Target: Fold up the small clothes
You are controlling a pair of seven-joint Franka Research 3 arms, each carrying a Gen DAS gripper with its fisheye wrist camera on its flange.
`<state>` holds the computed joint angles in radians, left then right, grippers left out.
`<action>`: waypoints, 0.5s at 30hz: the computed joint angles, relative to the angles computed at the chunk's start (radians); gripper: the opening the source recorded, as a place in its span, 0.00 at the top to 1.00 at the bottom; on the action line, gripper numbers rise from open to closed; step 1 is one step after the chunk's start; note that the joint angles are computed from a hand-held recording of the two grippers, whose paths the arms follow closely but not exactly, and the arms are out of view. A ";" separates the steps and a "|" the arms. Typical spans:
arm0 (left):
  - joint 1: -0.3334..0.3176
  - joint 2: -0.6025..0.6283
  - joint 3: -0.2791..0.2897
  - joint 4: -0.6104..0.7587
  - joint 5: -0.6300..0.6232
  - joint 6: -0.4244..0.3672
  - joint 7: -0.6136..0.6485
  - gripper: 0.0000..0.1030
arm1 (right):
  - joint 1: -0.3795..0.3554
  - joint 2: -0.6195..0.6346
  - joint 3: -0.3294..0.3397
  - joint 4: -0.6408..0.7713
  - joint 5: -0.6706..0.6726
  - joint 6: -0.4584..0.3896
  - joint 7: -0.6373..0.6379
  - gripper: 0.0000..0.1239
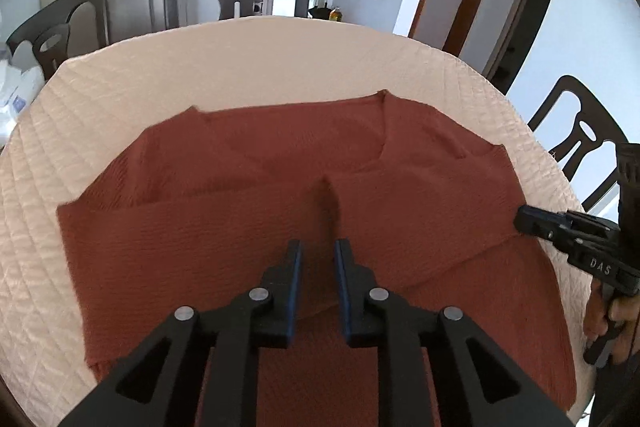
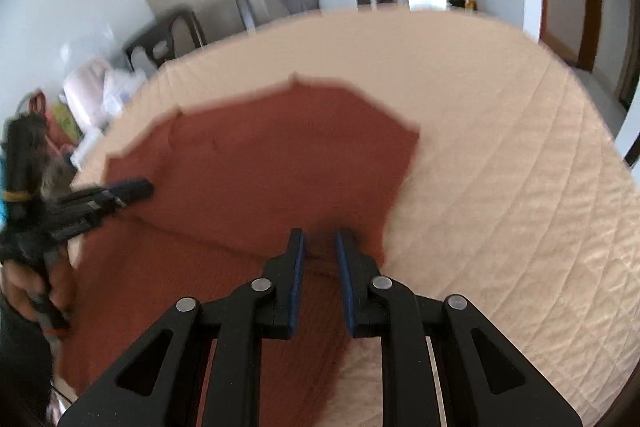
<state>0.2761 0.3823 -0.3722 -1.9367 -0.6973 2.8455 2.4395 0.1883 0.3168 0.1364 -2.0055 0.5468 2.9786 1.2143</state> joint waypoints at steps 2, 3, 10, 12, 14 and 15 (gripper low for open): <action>0.027 -0.023 -0.014 -0.025 -0.040 0.017 0.035 0.82 | 0.020 -0.014 -0.022 -0.009 -0.035 -0.010 0.019 0.89; 0.039 -0.031 -0.021 -0.032 -0.065 0.030 0.058 0.82 | 0.023 -0.023 -0.023 -0.017 -0.039 0.005 0.017 0.89; -0.002 -0.022 0.076 -0.042 0.001 0.142 -0.047 0.75 | 0.064 0.018 -0.083 0.042 -0.134 0.010 0.095 0.88; -0.015 -0.001 0.106 -0.041 0.107 0.145 -0.152 0.75 | 0.116 0.060 -0.156 0.087 -0.248 -0.047 0.201 0.88; 0.045 -0.002 0.040 -0.055 0.066 0.164 -0.088 0.75 | 0.106 0.055 -0.142 0.072 -0.255 -0.021 0.199 0.88; 0.053 -0.005 0.034 -0.057 0.083 0.158 -0.099 0.75 | 0.108 0.051 -0.145 0.072 -0.270 -0.027 0.211 0.88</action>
<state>0.3294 0.3770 -0.3383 -1.9938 -0.6148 3.0032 2.3401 0.2967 0.3681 -0.0086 -1.9333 0.2769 2.9519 1.4257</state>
